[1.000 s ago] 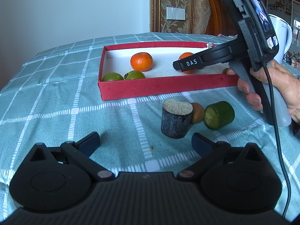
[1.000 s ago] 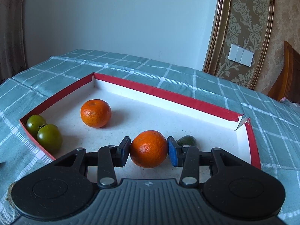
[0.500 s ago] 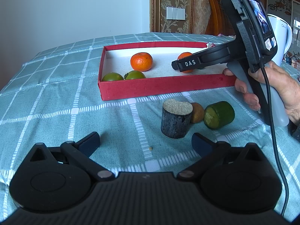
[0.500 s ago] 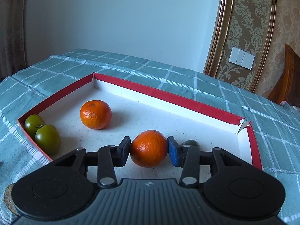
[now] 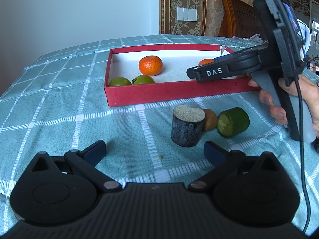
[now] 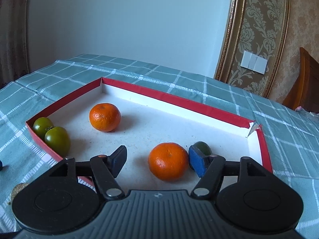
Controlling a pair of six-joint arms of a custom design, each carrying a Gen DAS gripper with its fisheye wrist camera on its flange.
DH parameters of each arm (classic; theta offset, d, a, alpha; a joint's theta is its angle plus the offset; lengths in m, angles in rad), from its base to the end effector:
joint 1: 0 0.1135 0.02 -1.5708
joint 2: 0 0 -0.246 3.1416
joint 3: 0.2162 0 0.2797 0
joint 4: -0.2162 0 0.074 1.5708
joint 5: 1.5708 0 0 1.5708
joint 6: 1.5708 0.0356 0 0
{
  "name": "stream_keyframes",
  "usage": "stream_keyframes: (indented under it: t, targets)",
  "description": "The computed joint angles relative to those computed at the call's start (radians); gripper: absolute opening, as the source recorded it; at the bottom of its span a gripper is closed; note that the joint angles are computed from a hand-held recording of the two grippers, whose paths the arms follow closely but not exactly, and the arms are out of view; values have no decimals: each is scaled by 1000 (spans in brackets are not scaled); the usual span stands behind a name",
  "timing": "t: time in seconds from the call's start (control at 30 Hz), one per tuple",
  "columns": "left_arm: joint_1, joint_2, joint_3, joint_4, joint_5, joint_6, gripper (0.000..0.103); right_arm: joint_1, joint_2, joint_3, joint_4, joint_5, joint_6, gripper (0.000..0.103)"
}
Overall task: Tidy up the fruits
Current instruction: 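Withdraw the right gripper while the left gripper moves toward the black cylinder, then close the left gripper on the black cylinder and lift it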
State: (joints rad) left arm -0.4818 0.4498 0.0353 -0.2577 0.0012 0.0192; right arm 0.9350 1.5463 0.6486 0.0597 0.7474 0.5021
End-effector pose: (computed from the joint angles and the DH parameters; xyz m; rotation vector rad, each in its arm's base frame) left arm 0.1404 -0.0735 0.0971 0.5596 2.1844 -0.2506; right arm 0.1965 0.2255 0.1088 -0.1441 2.1439 -0.0905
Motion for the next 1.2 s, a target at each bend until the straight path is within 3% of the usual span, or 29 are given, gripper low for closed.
stream_keyframes:
  t: [0.27,0.4,0.6,0.7,0.9,0.93,0.97,1.07,1.2]
  targets:
    - [-2,0,0,0,-3,-1,103,97,-185,-137,-78,82,136,68]
    - [-4,1,0,0,-4,-2,103,236,-374,-247,-228,242,308,84]
    - [-21,9,-2,20,-32,-20,103,367,-511,-324,-509,382,626,85]
    - [-29,21,-4,50,-12,-43,103,342,-551,-352,-507,350,639,85]
    - [-158,58,-6,132,-192,-76,101,342,-486,-332,-489,326,619,85]
    - [-175,64,-5,138,-218,-80,98,345,-475,-329,-485,321,616,85]
    - [-182,79,-2,149,-227,-75,88,348,-469,-327,-485,315,615,85]
    - [-161,131,16,159,-168,-63,70,368,-486,-335,-498,314,631,85]
    - [-144,93,3,149,-103,-48,41,381,-484,-340,-527,307,664,85]
